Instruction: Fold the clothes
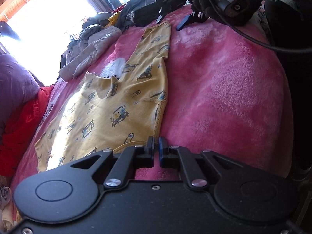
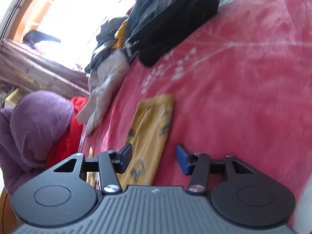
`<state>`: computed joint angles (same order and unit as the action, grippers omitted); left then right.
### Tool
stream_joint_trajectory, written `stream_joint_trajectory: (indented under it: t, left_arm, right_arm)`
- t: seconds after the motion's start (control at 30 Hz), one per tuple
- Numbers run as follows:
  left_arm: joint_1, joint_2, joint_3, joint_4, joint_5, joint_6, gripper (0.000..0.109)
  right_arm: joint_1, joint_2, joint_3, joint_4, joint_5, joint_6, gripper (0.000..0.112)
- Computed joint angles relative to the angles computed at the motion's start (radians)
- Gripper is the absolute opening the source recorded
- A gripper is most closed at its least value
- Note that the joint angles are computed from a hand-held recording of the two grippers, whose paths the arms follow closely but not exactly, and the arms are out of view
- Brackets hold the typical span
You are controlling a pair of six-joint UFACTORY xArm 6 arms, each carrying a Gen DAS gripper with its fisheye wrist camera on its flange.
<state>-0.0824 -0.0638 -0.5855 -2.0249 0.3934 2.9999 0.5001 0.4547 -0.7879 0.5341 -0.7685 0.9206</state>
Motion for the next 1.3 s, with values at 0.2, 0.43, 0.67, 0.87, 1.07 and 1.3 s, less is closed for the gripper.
stream_joint_trajectory:
  t: [0.2, 0.43, 0.67, 0.87, 1.07, 1.3]
  left_arm:
    - [0.006, 0.005, -0.004, 0.070, 0.012, -0.116, 0.001]
    - [0.014, 0.003, -0.002, 0.129, 0.024, -0.203, 0.001]
    - [0.027, -0.001, -0.004, 0.220, 0.039, -0.316, 0.001]
    - [0.021, -0.005, -0.003, 0.222, 0.030, -0.310, 0.002]
    - [0.007, -0.007, -0.005, 0.212, 0.008, -0.300, 0.002]
    - [0.012, -0.011, 0.000, 0.222, 0.012, -0.317, 0.002]
  right_arm:
    - [-0.110, 0.058, -0.054, -0.152, -0.015, 0.088, 0.039]
    - [-0.125, 0.061, -0.110, -0.094, -0.010, -0.128, 0.008]
    - [-0.065, 0.036, -0.156, 0.147, 0.140, -0.357, 0.040]
    - [0.041, -0.007, -0.130, 0.265, -0.001, -0.647, 0.050]
    - [0.009, -0.012, -0.088, -0.305, 0.112, -0.326, 0.046]
    - [0.010, -0.001, -0.040, -0.197, 0.021, -0.201, 0.058]
